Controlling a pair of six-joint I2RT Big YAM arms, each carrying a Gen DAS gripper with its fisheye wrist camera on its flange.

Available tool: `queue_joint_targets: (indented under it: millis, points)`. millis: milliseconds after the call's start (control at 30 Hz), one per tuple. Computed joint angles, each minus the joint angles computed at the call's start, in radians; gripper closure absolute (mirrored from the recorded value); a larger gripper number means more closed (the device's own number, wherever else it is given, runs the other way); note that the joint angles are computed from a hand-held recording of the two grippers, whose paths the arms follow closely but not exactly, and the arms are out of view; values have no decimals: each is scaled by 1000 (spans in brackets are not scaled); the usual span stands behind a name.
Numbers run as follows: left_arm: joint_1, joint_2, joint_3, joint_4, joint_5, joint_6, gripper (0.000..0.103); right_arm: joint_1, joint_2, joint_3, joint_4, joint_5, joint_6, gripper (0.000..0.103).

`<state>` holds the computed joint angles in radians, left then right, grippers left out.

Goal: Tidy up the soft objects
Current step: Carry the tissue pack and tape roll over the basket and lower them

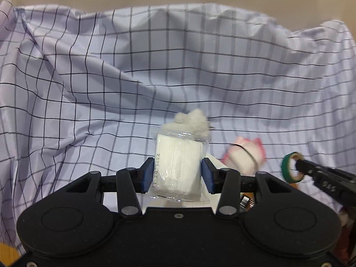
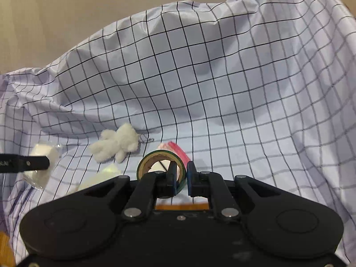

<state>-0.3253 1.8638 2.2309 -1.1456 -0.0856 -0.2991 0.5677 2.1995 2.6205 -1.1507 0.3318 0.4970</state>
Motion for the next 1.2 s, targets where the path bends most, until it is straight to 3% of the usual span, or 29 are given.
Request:
queue_joint_targets:
  millis: [133, 267, 567, 867, 1200]
  points:
    - [-30, -92, -106, 33, 7, -16, 58, 20, -174, -274, 107, 6, 13, 93]
    - [-72, -185, -216, 63, -12, -25, 58, 45, -307, -463, 177, 26, 25, 93]
    - [-164, -373, -468, 107, -10, -123, 58, 115, -560, -790, 249, 83, 94, 93]
    - [-259, -490, -649, 116, -31, -233, 58, 194, -718, -991, 231, 88, 170, 92]
    - [-343, -561, -751, 129, -105, -304, 58, 276, -796, -1084, 206, 83, 185, 91]
